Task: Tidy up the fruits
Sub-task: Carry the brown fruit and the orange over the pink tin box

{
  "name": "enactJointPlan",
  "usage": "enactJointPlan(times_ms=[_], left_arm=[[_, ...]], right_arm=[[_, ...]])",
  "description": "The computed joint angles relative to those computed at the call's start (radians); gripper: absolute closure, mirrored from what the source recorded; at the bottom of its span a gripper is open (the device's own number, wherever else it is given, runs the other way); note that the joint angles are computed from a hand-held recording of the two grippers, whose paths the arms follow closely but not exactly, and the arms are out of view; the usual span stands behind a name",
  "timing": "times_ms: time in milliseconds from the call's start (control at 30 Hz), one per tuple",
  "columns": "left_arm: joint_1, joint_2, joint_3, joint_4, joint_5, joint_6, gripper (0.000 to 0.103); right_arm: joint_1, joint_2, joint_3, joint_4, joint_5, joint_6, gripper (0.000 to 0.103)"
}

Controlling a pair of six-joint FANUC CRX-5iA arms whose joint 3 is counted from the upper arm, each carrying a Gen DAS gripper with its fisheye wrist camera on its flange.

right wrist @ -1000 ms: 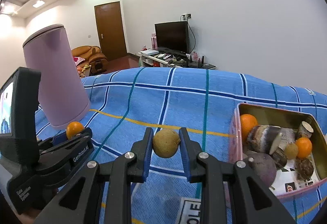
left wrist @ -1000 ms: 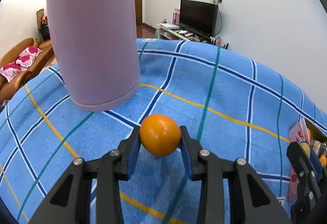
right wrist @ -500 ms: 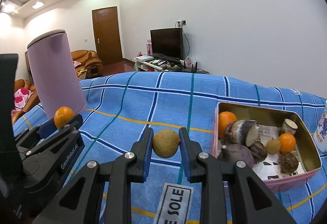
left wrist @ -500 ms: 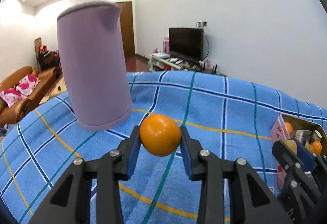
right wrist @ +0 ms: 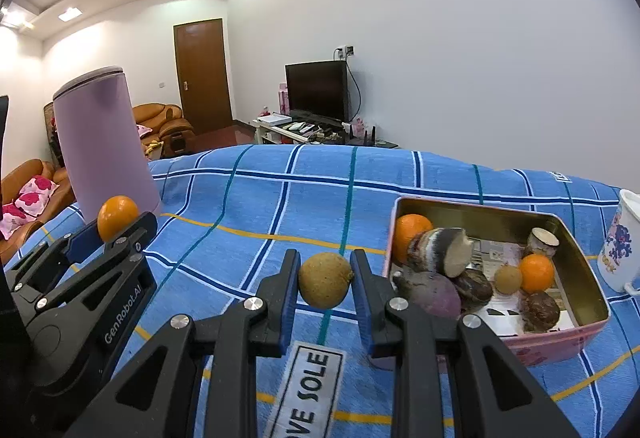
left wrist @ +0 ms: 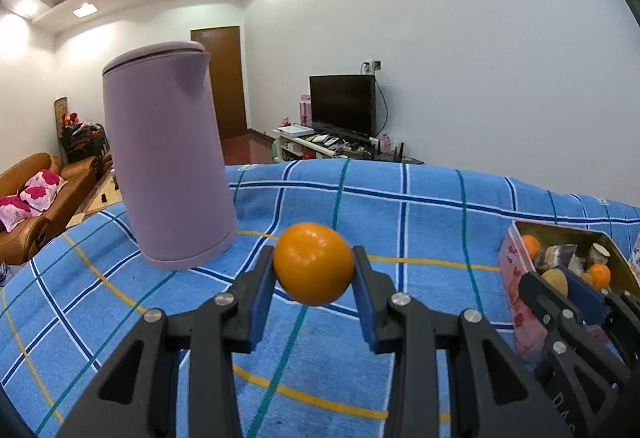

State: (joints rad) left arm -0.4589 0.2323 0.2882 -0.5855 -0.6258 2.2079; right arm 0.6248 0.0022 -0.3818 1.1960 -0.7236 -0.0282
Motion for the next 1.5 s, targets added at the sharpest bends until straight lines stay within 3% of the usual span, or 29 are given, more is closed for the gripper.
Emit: enactJointPlan(times_ms=[933, 1500], left_arm=[[-0.095, -0.024, -0.033, -0.007, 0.071, -0.039, 0.065], [-0.123, -0.006, -0.023, 0.077, 0.105, -0.111, 0.065]], right_arm=[[-0.028, -0.146, -0.141, 0.043, -0.069, -0.016, 0.076], [-0.08, -0.222, -0.205, 0.06, -0.084, -0.029, 0.076]])
